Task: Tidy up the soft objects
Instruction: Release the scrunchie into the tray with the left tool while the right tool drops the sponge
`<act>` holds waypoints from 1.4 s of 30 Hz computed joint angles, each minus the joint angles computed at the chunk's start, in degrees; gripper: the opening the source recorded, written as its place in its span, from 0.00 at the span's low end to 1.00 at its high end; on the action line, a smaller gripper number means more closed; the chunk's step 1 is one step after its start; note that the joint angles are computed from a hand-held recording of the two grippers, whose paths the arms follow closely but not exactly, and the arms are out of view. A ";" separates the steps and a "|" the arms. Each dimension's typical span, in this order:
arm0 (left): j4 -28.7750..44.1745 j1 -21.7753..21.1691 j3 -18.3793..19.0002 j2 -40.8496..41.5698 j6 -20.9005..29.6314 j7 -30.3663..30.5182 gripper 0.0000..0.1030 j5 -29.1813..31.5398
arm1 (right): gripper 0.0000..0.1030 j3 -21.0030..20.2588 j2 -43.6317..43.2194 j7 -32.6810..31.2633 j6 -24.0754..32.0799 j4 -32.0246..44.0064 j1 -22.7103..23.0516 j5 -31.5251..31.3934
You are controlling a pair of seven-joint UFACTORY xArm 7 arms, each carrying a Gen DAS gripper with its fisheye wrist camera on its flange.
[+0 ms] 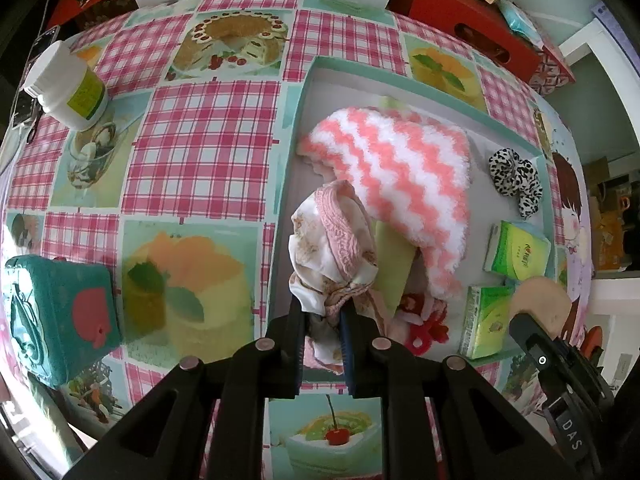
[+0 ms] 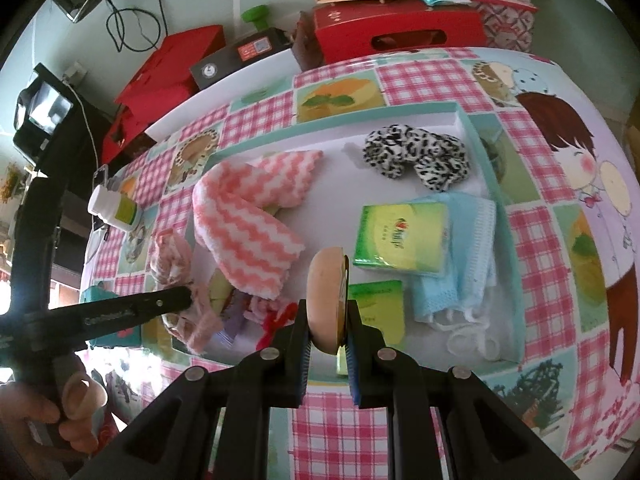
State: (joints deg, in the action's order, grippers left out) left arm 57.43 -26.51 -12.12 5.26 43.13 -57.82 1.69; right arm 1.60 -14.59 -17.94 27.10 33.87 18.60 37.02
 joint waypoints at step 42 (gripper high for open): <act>-7.00 1.91 -1.30 -10.38 0.41 -5.53 0.87 6.29 | 0.84 3.96 1.94 12.01 0.82 1.49 -1.83 -15.69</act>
State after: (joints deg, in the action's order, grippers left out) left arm 50.42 -24.60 -13.42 -5.12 43.54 -63.35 7.97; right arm 5.56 -12.65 -5.92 27.93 35.36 16.77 21.33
